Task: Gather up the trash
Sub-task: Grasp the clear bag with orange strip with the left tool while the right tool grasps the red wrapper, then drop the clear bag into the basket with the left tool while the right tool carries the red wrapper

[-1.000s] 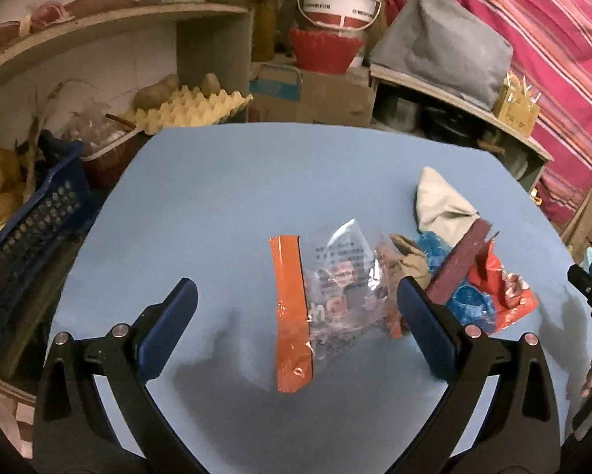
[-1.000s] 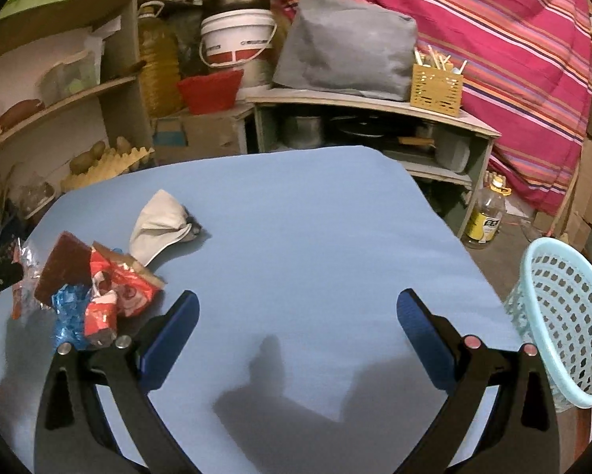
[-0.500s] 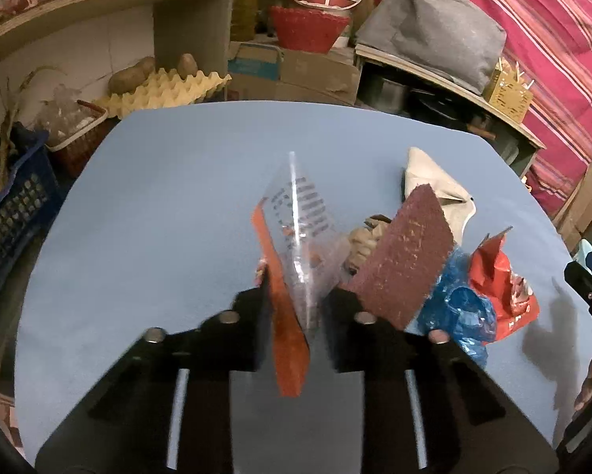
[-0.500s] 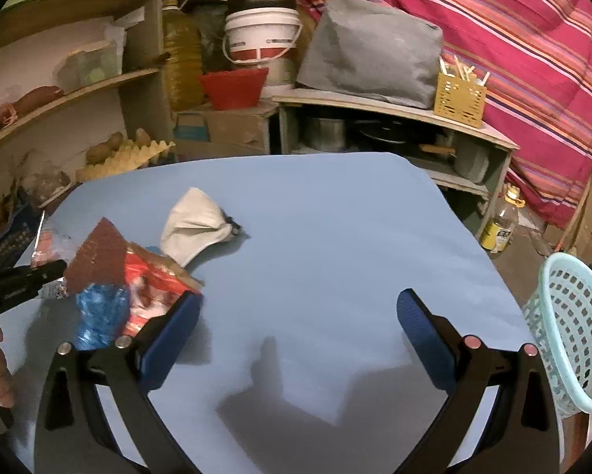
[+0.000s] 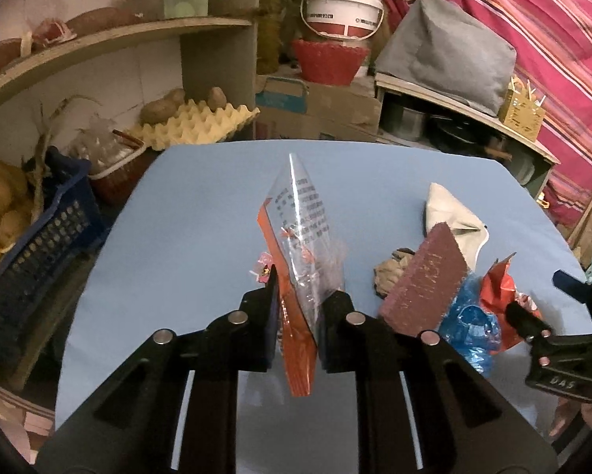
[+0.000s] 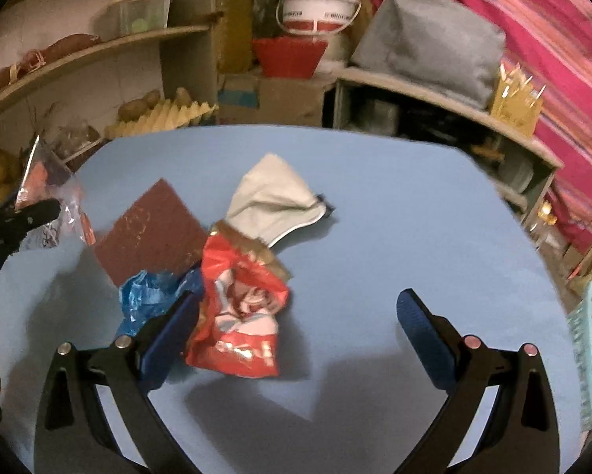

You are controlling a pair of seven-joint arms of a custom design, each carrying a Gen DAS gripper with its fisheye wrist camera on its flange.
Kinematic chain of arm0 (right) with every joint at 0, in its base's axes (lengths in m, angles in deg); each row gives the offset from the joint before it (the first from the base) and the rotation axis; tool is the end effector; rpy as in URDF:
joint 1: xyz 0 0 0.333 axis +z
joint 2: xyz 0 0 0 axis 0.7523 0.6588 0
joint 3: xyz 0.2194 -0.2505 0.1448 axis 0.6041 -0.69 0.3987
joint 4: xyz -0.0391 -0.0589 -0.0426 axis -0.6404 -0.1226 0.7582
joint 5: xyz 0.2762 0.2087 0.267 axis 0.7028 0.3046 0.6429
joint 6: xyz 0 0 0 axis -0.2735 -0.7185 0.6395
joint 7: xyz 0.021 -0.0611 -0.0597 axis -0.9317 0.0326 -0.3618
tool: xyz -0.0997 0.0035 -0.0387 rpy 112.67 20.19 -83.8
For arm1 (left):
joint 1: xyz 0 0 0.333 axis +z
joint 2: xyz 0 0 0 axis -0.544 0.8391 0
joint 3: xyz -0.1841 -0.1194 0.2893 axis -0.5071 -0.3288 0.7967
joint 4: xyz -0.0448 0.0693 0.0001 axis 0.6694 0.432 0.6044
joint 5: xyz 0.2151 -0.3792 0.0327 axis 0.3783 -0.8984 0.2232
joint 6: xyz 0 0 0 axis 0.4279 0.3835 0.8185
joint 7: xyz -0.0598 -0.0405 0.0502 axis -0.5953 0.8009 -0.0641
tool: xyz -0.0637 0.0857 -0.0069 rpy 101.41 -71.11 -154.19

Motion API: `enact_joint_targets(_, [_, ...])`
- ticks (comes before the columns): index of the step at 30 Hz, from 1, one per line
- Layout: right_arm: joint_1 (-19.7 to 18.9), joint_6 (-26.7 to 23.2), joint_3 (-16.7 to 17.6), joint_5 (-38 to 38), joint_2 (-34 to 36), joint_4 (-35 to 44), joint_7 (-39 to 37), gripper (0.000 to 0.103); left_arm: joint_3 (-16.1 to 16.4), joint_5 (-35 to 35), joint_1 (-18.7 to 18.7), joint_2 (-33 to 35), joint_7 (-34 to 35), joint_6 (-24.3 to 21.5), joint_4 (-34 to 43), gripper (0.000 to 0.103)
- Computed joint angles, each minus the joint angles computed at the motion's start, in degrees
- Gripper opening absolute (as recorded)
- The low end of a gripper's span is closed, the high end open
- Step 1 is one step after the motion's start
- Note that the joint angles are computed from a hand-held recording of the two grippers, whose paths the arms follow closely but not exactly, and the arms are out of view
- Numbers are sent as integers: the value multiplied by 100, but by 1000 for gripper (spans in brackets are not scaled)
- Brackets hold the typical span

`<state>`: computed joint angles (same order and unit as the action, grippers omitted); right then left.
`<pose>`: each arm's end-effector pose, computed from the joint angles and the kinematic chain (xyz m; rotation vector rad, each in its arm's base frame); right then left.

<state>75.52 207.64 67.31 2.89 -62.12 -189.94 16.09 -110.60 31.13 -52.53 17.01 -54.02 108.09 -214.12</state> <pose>0.5127 0.3255 0.4323 -2.1681 0.9504 -0.4556 0.3733 -0.2856 0.4614 -2.1293 1.0145 -0.5230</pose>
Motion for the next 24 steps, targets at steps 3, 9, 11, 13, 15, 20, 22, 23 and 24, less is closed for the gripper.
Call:
enact_joint_targets(3, [76, -20, -89, -378, 113, 32, 370, 85, -30, 42, -4, 29, -13, -61, 39, 14])
enact_joint_targets(9, [-246, -508, 195, 664, 171, 261, -574, 38, -38, 116, -30, 119, 54, -152, 125, 14])
enact_joint_targets(11, [-300, -584, 206, 1125, 120, 281, -1036, 35, -34, 147, -29, 128, 7, -131, 137, 14])
enact_joint_targets(13, [-303, -567, 170, 1490, 78, 297, -1398, 32, -43, 192, -22, 155, -56, -126, 171, 14])
enact_joint_targets(15, [-323, -624, 92, 1811, 8, 302, -1665, 32, -63, 242, -22, 209, -88, -158, 249, 14])
enact_joint_targets(20, [-428, -784, -184, 2223, -186, 274, -2131, 32, -190, 474, -95, 491, -99, -407, 605, 14])
enact_joint_targets(22, [-472, -804, -277, 2326, -263, 256, -2319, 32, -250, 579, -170, 683, -22, -593, 826, 14])
enact_joint_targets(23, [-503, -820, -328, 2376, -305, 243, -2411, 32, -261, 621, -211, 771, -9, -660, 923, 14])
enact_joint_targets(24, [-568, -868, -405, 2489, -371, 223, -2567, 32, -270, 674, -254, 885, -13, -692, 1044, 14])
